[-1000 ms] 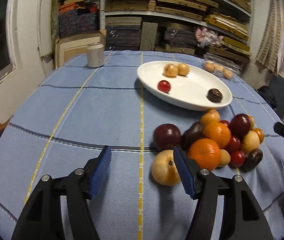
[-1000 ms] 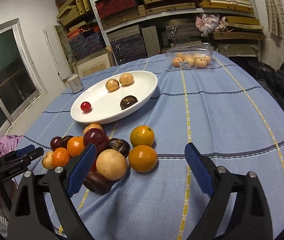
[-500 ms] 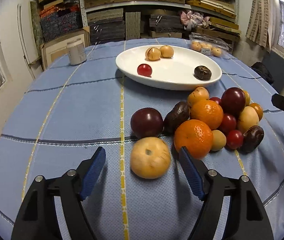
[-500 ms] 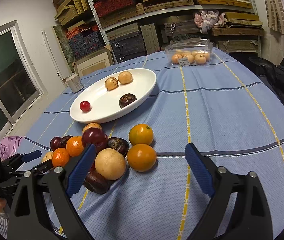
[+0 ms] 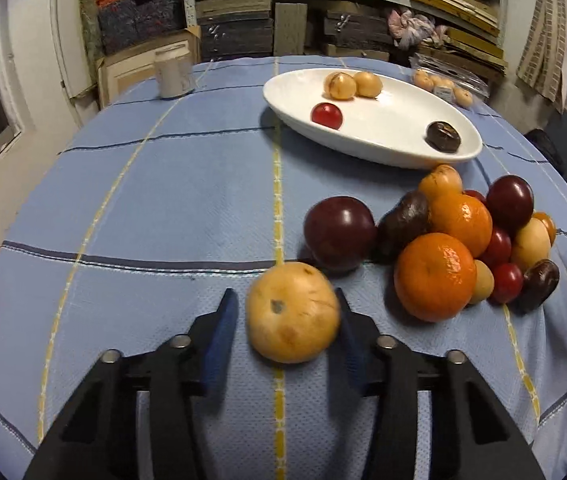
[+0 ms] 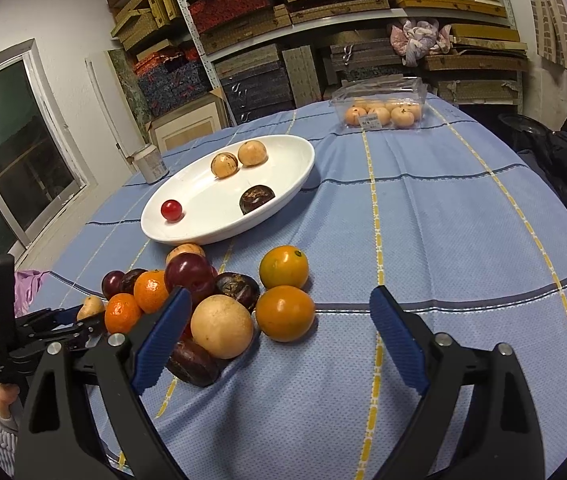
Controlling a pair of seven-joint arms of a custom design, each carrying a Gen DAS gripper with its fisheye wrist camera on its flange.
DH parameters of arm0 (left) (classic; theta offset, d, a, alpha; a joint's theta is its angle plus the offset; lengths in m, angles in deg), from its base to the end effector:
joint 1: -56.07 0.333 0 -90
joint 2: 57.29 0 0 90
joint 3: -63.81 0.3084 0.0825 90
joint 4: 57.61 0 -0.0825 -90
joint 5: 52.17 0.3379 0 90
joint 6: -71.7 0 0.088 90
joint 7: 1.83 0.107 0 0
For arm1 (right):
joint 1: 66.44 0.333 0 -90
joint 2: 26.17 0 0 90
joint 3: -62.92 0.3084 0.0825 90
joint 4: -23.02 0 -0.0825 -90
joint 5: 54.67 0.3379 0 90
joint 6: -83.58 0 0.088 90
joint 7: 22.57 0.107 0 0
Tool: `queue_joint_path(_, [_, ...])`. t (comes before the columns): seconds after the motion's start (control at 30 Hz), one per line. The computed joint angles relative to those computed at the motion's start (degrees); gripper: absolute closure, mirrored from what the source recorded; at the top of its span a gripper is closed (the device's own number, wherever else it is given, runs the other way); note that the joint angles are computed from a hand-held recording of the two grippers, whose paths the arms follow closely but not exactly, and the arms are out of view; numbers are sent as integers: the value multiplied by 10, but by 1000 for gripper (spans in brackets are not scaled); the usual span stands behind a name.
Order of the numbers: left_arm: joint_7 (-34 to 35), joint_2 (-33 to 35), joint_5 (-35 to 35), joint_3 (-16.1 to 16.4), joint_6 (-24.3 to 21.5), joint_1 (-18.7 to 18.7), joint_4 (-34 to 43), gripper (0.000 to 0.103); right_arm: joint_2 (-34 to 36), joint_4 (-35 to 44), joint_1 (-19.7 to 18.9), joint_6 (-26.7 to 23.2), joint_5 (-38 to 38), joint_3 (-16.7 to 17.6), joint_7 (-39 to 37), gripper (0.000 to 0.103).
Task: Organize fruits
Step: 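Grasp the pale round fruit with the left tool while the right tool grasps a dark plum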
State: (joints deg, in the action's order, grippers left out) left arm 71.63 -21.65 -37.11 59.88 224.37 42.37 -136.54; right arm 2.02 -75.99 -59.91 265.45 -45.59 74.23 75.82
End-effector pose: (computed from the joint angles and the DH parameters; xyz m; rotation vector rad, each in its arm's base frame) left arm 0.6909 -0.2133 0.4403 -1.6641 2.0032 -0.6932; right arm 0.6532 0.1683 0.4399 -1.5121 1.6178 -0.4566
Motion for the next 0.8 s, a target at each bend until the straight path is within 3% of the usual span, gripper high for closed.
queue_joint_path(0.17, [9, -9, -14, -8, 17, 9, -19, 62, -8, -21, -23, 37, -10, 37, -26, 14])
queue_joint_path(0.27, [-20, -16, 1, 13, 32, -4, -30, 62, -13, -41, -57, 56, -39, 92, -55, 14])
queue_joint_path(0.3, [-37, -16, 12, 25, 32, -11, -29, 62, -15, -44, -52, 53, -49, 92, -61, 14])
queue_joint_path(0.43, [-50, -11, 23, 24, 13, -10, -17, 62, -26, -39, 75, 28, -95, -27, -79, 24])
queue_joint_path(0.6, [-45, -7, 29, 16, 3, -6, -11, 62, -13, -13, 68, -21, -72, -20, -80, 47])
queue_joint_path(0.7, [-44, -7, 30, 15, 1, -6, -10, 62, -6, 1, 57, -43, -61, -4, -99, 48])
queue_joint_path(0.8, [-45, -8, 31, 14, 1, -6, -12, 62, 5, 26, 65, -85, -54, -11, -110, 48])
